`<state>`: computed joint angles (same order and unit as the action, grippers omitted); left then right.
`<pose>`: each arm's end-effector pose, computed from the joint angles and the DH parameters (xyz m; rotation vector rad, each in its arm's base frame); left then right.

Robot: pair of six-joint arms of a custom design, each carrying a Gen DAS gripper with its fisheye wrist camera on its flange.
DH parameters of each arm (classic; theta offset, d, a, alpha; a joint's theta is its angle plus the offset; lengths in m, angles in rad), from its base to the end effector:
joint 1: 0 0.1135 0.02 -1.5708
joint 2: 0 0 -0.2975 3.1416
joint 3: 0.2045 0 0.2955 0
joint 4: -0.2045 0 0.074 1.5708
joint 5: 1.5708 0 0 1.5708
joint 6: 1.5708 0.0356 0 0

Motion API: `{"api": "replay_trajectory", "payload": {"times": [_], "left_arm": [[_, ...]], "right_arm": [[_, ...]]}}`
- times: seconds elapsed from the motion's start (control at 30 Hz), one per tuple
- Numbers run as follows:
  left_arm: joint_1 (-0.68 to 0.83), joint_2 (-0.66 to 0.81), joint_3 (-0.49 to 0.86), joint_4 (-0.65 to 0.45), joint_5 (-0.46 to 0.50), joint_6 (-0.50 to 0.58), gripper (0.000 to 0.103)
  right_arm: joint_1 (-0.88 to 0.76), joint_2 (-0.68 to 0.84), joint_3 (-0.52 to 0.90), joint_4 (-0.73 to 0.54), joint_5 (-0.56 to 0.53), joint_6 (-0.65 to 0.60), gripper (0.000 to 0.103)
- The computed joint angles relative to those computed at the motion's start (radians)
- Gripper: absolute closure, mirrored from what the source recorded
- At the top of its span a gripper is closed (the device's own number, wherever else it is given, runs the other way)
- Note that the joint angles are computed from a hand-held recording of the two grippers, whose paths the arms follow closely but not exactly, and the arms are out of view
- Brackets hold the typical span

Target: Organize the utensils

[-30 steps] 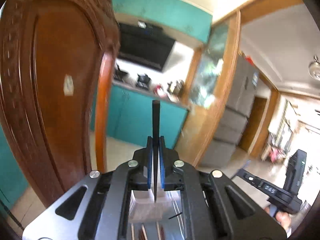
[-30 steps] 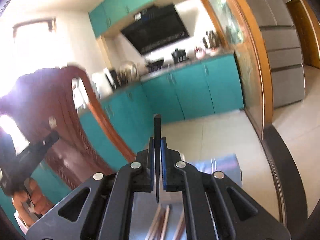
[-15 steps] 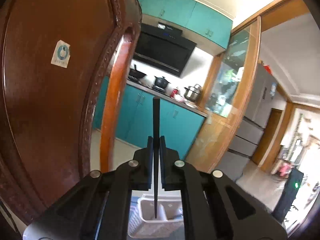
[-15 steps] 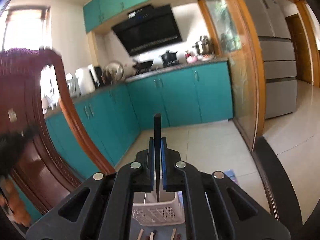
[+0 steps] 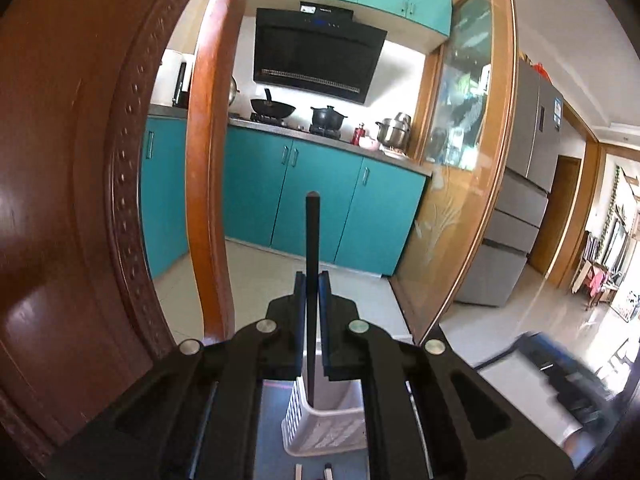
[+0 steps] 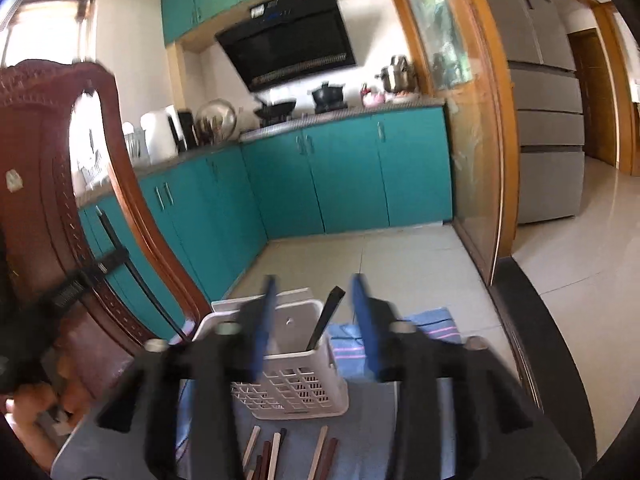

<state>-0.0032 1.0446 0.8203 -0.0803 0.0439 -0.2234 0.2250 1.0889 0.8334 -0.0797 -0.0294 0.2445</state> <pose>0.2705 -0.0024 0.3320 -0.1764 1.8715 -0.1969 0.2734 0.0636 0.3260 -0.0013 1.9209 0.3449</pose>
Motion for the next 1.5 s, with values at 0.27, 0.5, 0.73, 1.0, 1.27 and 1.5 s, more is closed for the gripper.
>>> {"api": "replay_trajectory", "payload": {"times": [0.27, 0.5, 0.73, 1.0, 1.27, 1.5], "left_arm": [[-0.018, -0.012, -0.045, 0.021, -0.015, 0.027, 0.096], [0.055, -0.164, -0.19, 0.046, 0.056, -0.005, 0.089], [0.104, -0.189, -0.274, -0.102, 0.087, -0.019, 0.074], [0.012, 0.082, -0.201, -0.261, -0.061, 0.025, 0.058], [-0.014, 0.126, -0.203, -0.268, -0.091, 0.041, 0.042], [-0.012, 0.126, -0.224, -0.275, -0.097, 0.067, 0.037]], "right_arm": [[-0.163, -0.221, -0.252, 0.092, -0.13, 0.116, 0.058], [-0.091, 0.032, -0.132, -0.143, -0.087, 0.045, 0.058], [0.051, 0.282, -0.048, -0.272, -0.033, 0.038, 0.058], [0.149, 0.404, -0.04, -0.295, 0.061, 0.056, 0.059], [0.242, 0.417, -0.052, -0.274, 0.209, 0.066, 0.07], [0.231, 0.378, -0.071, -0.3, 0.186, 0.098, 0.093]]}}
